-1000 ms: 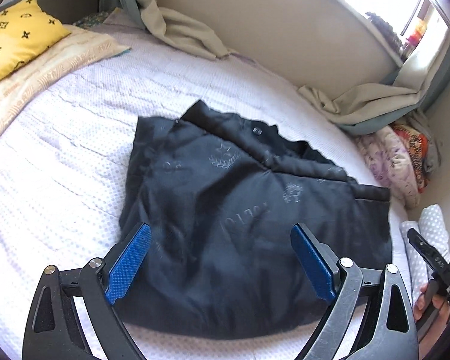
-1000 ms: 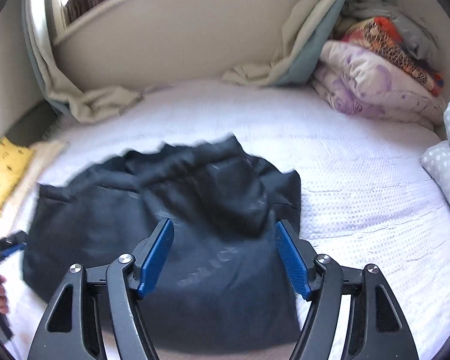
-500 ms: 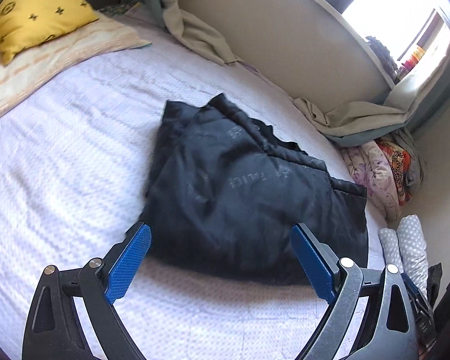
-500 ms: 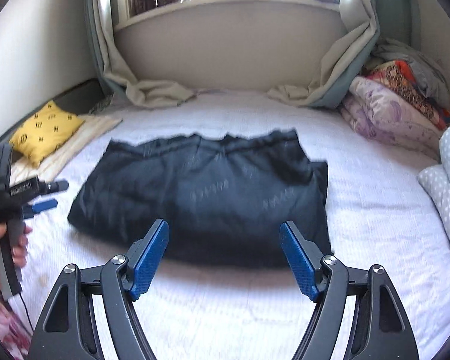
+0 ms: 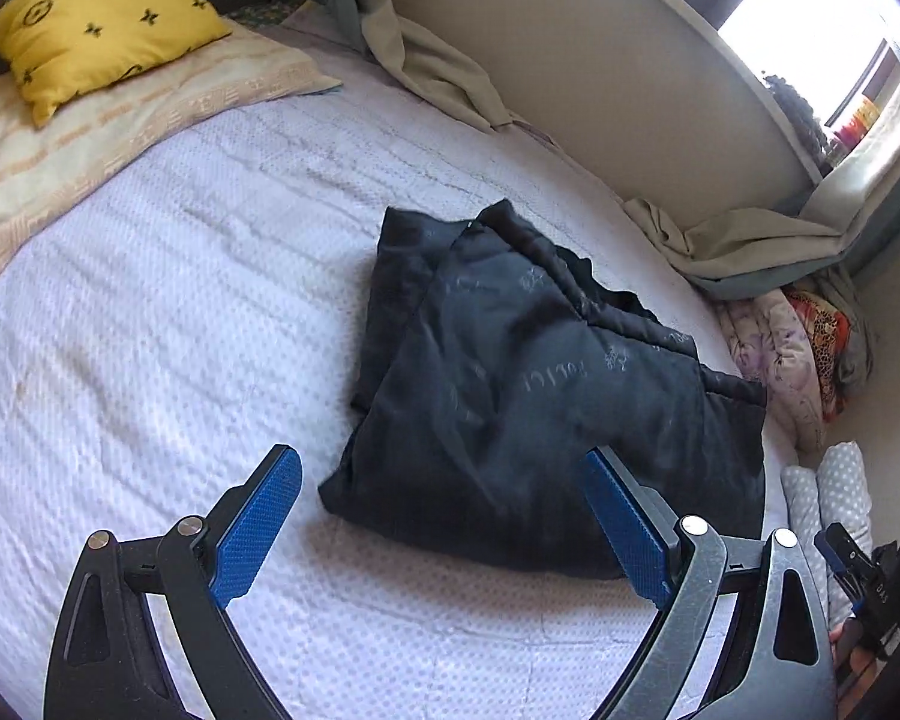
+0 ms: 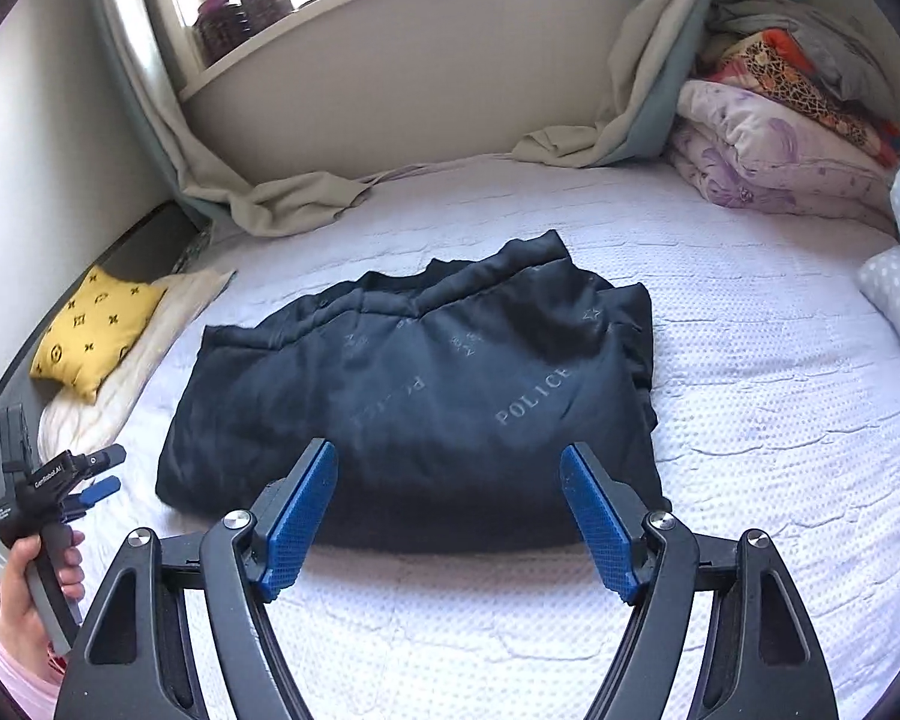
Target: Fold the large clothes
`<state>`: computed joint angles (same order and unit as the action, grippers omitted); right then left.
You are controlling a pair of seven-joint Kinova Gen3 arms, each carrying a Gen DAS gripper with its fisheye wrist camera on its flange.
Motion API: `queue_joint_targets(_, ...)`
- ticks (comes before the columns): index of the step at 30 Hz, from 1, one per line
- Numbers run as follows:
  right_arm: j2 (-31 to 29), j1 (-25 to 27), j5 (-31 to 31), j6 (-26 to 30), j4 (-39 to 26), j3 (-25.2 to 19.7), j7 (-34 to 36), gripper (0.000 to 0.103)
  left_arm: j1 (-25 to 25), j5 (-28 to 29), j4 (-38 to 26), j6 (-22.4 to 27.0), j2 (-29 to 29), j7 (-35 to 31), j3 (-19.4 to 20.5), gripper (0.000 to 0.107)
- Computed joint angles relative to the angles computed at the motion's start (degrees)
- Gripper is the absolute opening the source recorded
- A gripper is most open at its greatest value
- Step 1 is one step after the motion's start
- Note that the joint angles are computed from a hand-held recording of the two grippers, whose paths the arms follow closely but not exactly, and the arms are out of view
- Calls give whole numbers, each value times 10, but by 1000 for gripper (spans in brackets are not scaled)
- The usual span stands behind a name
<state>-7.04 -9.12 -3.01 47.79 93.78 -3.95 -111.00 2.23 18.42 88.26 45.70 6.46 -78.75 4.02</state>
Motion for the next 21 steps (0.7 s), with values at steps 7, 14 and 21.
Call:
queue_joint_targets(7, 76, -19, -1, 8, -66, -5, 73, 62, -19, 41, -67, 22, 67, -39, 9, 97)
queue_joint_targets(14, 165, -56, 13, -21, -141, -18, 118, 44, -28, 36, -111, 59, 128, -13, 10, 97)
queue_joint_targets(21, 237, -105, 61, -12, -186, -6, 103, 44, -59, 55, -119, 79, 157, -23, 18, 97)
